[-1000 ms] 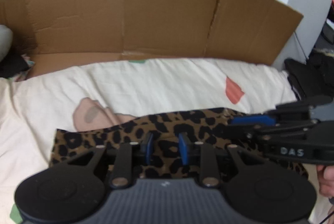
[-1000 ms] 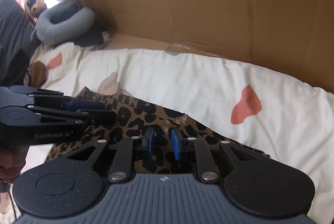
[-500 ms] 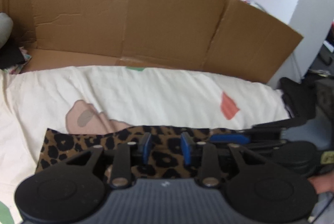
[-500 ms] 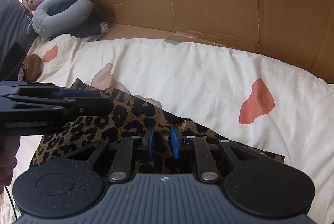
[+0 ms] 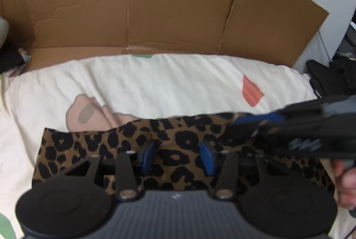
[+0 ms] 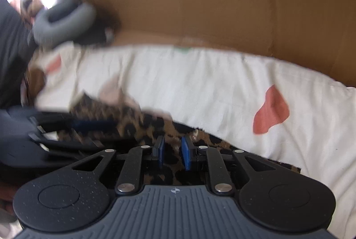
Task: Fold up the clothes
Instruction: 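Smooth the folded pants with the right tool while the left tool rests on them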
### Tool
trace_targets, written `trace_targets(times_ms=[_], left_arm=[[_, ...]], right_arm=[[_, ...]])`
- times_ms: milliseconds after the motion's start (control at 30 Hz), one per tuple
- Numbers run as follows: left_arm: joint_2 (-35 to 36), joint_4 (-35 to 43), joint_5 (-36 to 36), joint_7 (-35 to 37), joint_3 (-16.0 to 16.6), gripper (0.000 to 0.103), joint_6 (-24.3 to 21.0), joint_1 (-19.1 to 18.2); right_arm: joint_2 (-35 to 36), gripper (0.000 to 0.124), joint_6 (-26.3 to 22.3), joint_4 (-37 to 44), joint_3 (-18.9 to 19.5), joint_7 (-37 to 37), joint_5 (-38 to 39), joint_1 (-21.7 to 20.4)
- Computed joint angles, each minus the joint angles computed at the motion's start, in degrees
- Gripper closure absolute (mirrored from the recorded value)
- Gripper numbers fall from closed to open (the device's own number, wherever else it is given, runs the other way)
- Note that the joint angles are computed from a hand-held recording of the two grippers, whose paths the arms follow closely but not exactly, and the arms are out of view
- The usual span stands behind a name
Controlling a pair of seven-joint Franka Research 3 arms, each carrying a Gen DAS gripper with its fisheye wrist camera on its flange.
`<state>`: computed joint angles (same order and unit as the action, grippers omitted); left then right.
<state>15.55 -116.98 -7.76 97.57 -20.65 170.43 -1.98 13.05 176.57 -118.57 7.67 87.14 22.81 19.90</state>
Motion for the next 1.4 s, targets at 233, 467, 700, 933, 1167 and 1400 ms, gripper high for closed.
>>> trace_targets(times_ms=[233,467,700,933,1167,1400], left_arm=[[0.78,0.47,-2.48,3.34,-1.94,0.054,-0.26,1.94],[0.89,1.27,1.43,1.29,0.77,0.053,-1.55,-0.59],[1.22,2.37,3.27,-0.14,2.0,0.053,-3.25,-1.65],[1.56,3.61,5.02,-2.44,3.15,0.053,-5.1,-2.76],[1.73,3.96,3.86,-1.3,2.34,0.053,-5.67,-1.94],[1.94,4.4,3.47,-0.61,2.39,0.053,-6.21,-1.97]], right_arm=[[-5.24,0.1,2.5,-6.08,-1.59,1.72,-1.57,1.46],[-7.67,0.1,1.22,-10.45,-1.07,0.61,-4.73,2.22],[-10.63,0.1,0.27,-15.61,-6.4,14.39,-22.08,3.41],[-14.66,0.101,-0.28,-19.8,-5.27,24.89,-30.84,-2.1],[-19.0,0.1,3.49,-23.22,-4.68,12.59,-14.49,0.08],[-18.85,0.093,4.03,-22.07,-8.22,-8.15,6.64,11.52]])
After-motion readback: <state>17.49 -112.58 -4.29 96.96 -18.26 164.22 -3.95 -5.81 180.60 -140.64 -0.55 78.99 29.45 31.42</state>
